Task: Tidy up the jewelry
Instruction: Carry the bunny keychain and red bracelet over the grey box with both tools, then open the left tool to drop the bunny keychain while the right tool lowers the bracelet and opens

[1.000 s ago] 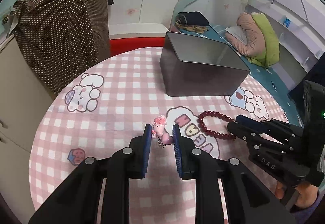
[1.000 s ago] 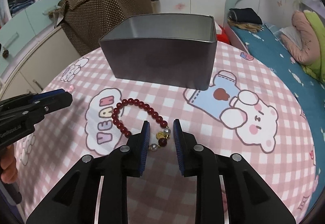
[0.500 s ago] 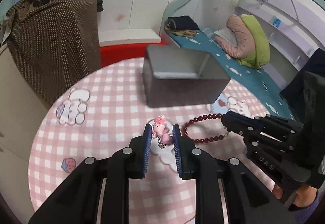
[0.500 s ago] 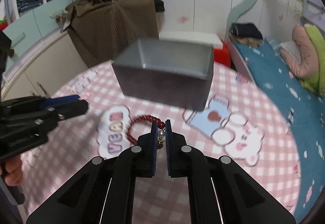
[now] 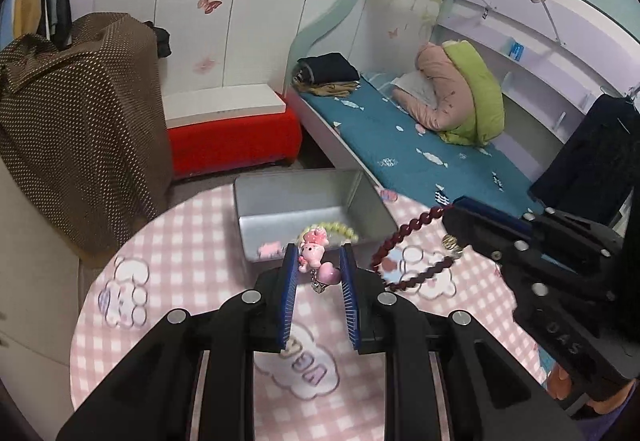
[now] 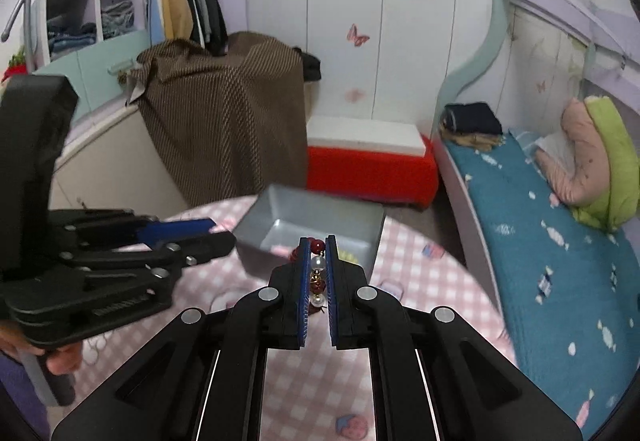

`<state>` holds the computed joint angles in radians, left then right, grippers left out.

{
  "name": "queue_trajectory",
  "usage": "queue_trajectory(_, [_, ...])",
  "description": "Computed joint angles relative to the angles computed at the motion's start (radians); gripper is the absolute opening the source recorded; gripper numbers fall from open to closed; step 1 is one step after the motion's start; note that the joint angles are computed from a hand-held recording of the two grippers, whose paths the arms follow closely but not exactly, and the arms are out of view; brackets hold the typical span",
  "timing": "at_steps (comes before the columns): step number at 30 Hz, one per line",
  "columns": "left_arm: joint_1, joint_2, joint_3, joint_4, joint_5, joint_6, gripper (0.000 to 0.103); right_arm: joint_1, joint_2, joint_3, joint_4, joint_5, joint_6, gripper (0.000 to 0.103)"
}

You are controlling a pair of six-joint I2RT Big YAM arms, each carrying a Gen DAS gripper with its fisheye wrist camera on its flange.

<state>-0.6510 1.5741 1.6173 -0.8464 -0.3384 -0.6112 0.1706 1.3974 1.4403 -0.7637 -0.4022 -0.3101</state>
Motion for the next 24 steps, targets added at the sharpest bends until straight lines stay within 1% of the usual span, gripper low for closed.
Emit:
queue_trajectory(4, [0.028,0.036,0.052,-0.01,0.037,0.015,0.019,0.007,0.031,0.058,0.008,0.004,0.021,0.008])
queue_trajectory(11, [0.065,0.093,0.106,-0.027,0.06,0.031,0.019,0.026,0.111,0.136,0.022,0.023,0.055,0.008])
queue_trajectory(17, [0.093,0.126,0.102,-0.022,0.098,0.012,0.019,0.037,0.171,0.16,0.021,0.034,0.067,0.008])
queue_trajectory(24, [0.11,0.159,0.103,-0.014,0.138,0.014,0.019,0.048,0.222,0.179,0.011,0.046,0.067,0.008])
